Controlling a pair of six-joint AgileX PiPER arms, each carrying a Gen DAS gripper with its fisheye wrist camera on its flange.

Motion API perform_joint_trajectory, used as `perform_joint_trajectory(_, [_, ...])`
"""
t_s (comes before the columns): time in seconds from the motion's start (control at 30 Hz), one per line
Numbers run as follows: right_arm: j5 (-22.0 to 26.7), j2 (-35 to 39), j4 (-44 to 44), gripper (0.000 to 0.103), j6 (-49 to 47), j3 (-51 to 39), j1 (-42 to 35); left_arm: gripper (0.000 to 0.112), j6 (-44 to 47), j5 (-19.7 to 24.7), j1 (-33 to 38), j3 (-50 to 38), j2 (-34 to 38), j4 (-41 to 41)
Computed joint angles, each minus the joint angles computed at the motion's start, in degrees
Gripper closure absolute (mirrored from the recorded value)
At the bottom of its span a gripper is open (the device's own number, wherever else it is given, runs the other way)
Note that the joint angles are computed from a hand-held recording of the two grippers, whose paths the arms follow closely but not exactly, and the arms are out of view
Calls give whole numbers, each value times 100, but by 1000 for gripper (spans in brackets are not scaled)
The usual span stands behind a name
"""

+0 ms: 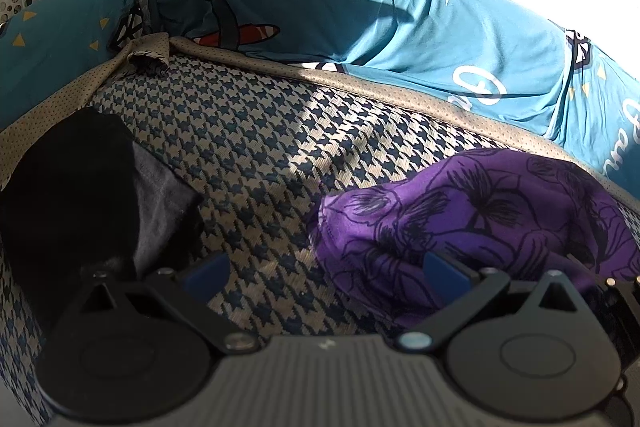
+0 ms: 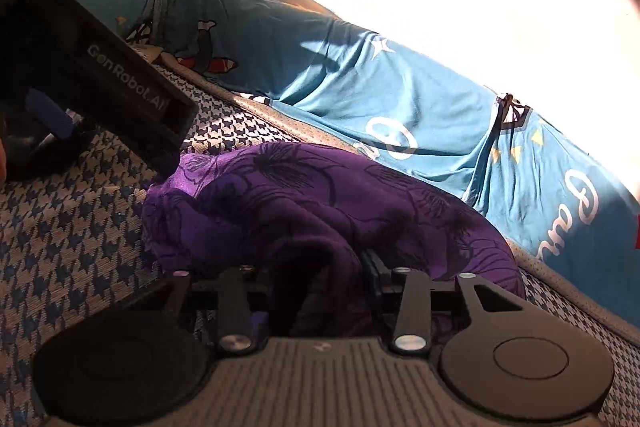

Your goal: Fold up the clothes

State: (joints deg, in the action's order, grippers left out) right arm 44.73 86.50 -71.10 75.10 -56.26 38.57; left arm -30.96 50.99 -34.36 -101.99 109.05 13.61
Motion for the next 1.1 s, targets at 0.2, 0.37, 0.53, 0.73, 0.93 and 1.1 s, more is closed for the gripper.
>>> perform_joint_trajectory(0.2, [68,-504,-210,82,823,55,-126,9,-91,26,-109,-100,36,116])
perform_joint_trajectory(0.37, [618,-969,-528,83,1623,173,-126,9,-154,18,-229,-175,73,195])
perform_joint_trajectory(0.53, [1201,-1353,-415,83,2191,251,-604,9,-106,23,-366,-258,143,160])
perform_joint_trajectory(0.73, [1383,-1812,650,83,1896,322,-1536,9,-62,55,-545,-388,264,99])
perform_joint_trajectory(0.93, [1823,-2334,715,50,1829,621,-1644,9,-102,132,-762,-588,425,84])
perform_joint_trajectory(1.1, [2029,-2844,143,36,1734,928,-1195,9,-131,242,-960,-848,638,82])
